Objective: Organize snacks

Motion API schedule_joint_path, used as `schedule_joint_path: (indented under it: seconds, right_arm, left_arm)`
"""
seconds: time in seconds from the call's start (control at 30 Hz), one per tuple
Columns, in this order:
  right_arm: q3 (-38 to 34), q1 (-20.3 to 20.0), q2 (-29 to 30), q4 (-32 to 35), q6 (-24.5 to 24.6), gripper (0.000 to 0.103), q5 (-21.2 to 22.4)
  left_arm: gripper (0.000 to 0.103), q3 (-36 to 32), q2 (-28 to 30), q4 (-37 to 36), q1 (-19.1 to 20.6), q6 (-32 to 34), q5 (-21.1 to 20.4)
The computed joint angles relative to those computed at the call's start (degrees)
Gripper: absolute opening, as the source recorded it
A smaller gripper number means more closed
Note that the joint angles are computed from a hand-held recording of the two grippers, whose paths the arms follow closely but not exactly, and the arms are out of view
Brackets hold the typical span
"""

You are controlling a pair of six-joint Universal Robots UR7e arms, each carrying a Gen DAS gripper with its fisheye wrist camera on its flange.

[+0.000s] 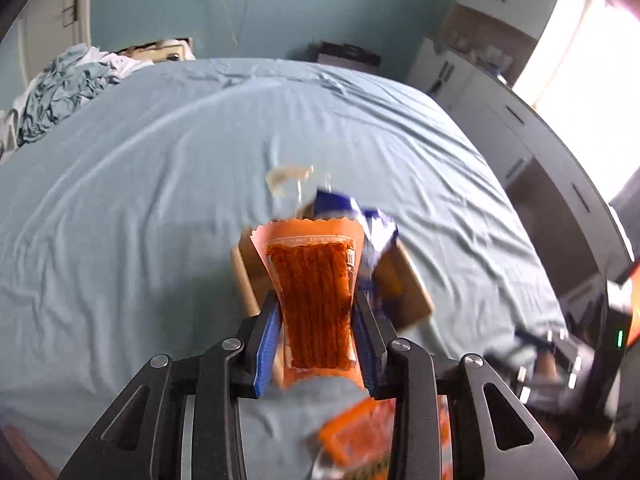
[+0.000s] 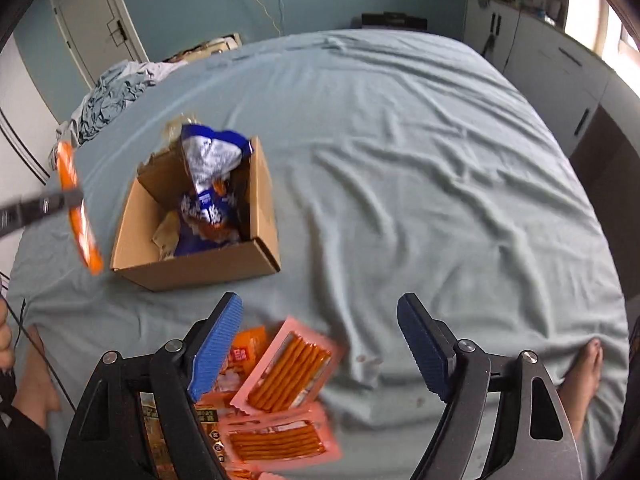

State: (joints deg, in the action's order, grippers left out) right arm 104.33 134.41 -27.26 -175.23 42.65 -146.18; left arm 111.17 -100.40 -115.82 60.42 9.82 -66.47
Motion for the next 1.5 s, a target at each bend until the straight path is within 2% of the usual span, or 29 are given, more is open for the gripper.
schedule_joint_path:
  seconds: [0.03, 0.1, 0.17, 0.27, 0.33, 0.4, 0.5, 0.57, 0.7, 0.8, 0.87, 0.97, 1.07, 1.17, 1.27, 1.37, 1.43, 1.5]
  right_arm:
    - [-1.21, -0.16, 0.85, 0.15, -1.58, 0.079, 0.39]
    - [-3.65, -0.15, 2.47, 1.45, -5.16, 0.079, 0.32]
    - [-3.62, 0.81, 2.65, 2.71, -6.31, 0.079, -0.90]
    - [-3.82, 1.54, 3.20, 4.27, -6.28, 0.079, -1.67]
    - [-3.32, 1.91, 1.92, 7.52, -2.33, 0.079, -1.21]
    - [-2.74, 2.73, -0.18, 11.70, 3.65, 0.079, 0.29]
    - [-0.24, 6.02, -4.67, 15.00, 11.73, 0.079, 2.81]
    - [0.28, 8.19, -6.47, 18.27, 16.67, 0.079, 3.17]
    - [-2.61, 12.29, -8.90, 33.50, 30.39, 0.079, 3.59]
    - [-5.36, 14.30, -9.43, 41.19, 36.54, 0.079, 5.61]
    - [-7.27, 15.65, -9.70, 45.70, 39.33, 0.079, 7.53]
    - [-10.82, 17.28, -9.53, 52.98, 42.89, 0.079, 11.61]
    - [-12.15, 18.32, -9.29, 53.89, 43.53, 0.079, 15.45]
    - [-11.98, 18.66, -8.48, 52.18, 41.82, 0.079, 18.38]
    - [-11.74, 18.13, -7.89, 53.66, 41.12, 0.079, 19.36]
    - [-11.76, 16.22, -7.47, 54.95, 39.38, 0.079, 21.69]
    - [-11.95, 15.64, -7.32, 54.93, 37.78, 0.079, 21.55]
    - [-12.54, 15.39, -7.09, 56.24, 37.44, 0.079, 20.76]
  left_arm:
    - [0.039, -0.29, 0.87, -1.66, 0.16, -0.70, -0.63]
    - [0.067, -0.04, 2.61, -5.75, 0.51, -2.08, -0.87]
    - [0.080, 1.15, 3.04, -8.57, 0.41, -3.49, 1.05]
    - [0.081, 1.81, 2.59, -5.78, 0.17, -3.57, 3.61]
    - [0.081, 2.06, 1.91, -3.23, -0.20, -2.73, 6.50]
    - [0.081, 1.85, 0.65, 0.78, -1.00, -2.49, 9.89]
    - [0.081, 1.51, -2.91, 8.36, -2.68, -4.14, 12.74]
    - [0.084, 1.54, -7.61, 16.64, -5.18, -7.40, 15.31]
    - [0.090, 0.14, -14.76, 33.41, -9.62, -15.63, 18.68]
    - [0.090, -3.31, -18.00, 47.04, -12.65, -21.82, 17.38]
    - [0.091, -5.52, -19.87, 52.75, -15.03, -24.89, 15.87]
    - [0.103, -7.09, -24.25, 59.46, -20.77, -30.20, 16.15]
    - [0.103, -6.84, -27.28, 64.24, -25.06, -33.66, 16.75]
    - [0.103, -5.56, -28.89, 64.40, -24.59, -32.06, 15.93]
    - [0.103, -4.27, -29.51, 64.20, -22.21, -30.16, 16.54]
    - [0.103, -3.54, -28.95, 61.58, -17.46, -26.30, 15.70]
    - [0.103, -3.14, -28.69, 59.70, -14.78, -23.79, 14.27]
    - [0.103, -2.16, -29.29, 58.73, -13.97, -22.38, 14.24]
